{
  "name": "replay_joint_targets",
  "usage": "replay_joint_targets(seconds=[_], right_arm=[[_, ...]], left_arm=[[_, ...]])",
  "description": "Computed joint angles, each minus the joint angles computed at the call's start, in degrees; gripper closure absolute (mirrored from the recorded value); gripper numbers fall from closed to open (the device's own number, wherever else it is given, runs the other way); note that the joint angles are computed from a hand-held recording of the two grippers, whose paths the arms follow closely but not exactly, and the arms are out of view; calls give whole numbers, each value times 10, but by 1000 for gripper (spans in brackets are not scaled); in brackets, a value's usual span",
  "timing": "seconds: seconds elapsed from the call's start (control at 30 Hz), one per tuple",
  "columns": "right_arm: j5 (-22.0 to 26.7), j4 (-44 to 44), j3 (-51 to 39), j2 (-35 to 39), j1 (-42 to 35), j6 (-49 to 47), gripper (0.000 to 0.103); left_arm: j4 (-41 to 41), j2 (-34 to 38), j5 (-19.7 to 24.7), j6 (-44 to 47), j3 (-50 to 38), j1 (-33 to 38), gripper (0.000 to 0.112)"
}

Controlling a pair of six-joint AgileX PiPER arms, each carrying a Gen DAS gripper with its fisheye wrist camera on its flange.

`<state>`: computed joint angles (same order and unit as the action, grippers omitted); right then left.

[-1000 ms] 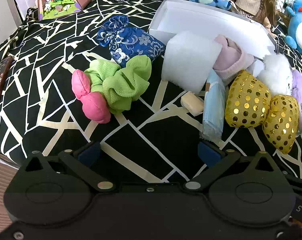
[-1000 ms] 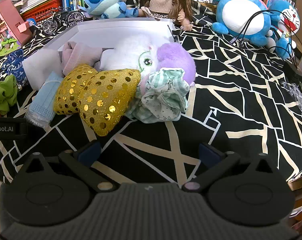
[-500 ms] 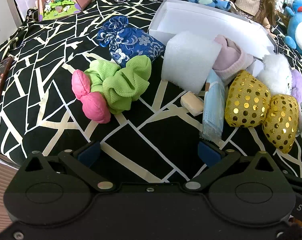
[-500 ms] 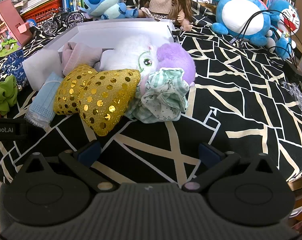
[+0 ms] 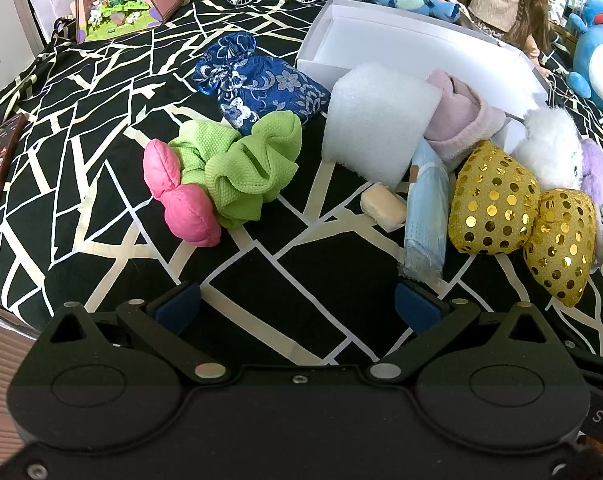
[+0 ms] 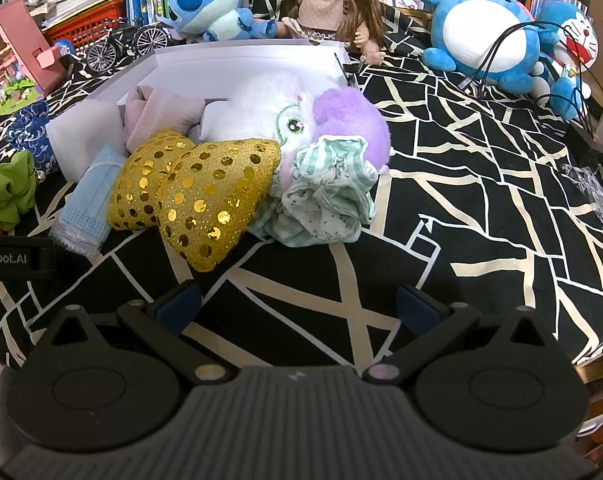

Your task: Organize soft objects

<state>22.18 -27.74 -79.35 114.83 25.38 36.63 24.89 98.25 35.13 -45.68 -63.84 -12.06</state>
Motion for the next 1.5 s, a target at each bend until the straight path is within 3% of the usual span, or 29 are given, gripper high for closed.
replay_joint_targets(seconds=[1.03, 1.3, 1.5], right_arm=[[-23, -33, 19, -6, 1, 32, 0], [-73, -165, 63, -17, 2, 161, 0], [-111, -372, 105, -29, -1, 361, 0]], left_arm=[[3, -5, -6, 4, 5, 1, 9], [36, -18, -38, -22, 33, -2, 9], [92, -33, -79, -69, 72, -6, 9]])
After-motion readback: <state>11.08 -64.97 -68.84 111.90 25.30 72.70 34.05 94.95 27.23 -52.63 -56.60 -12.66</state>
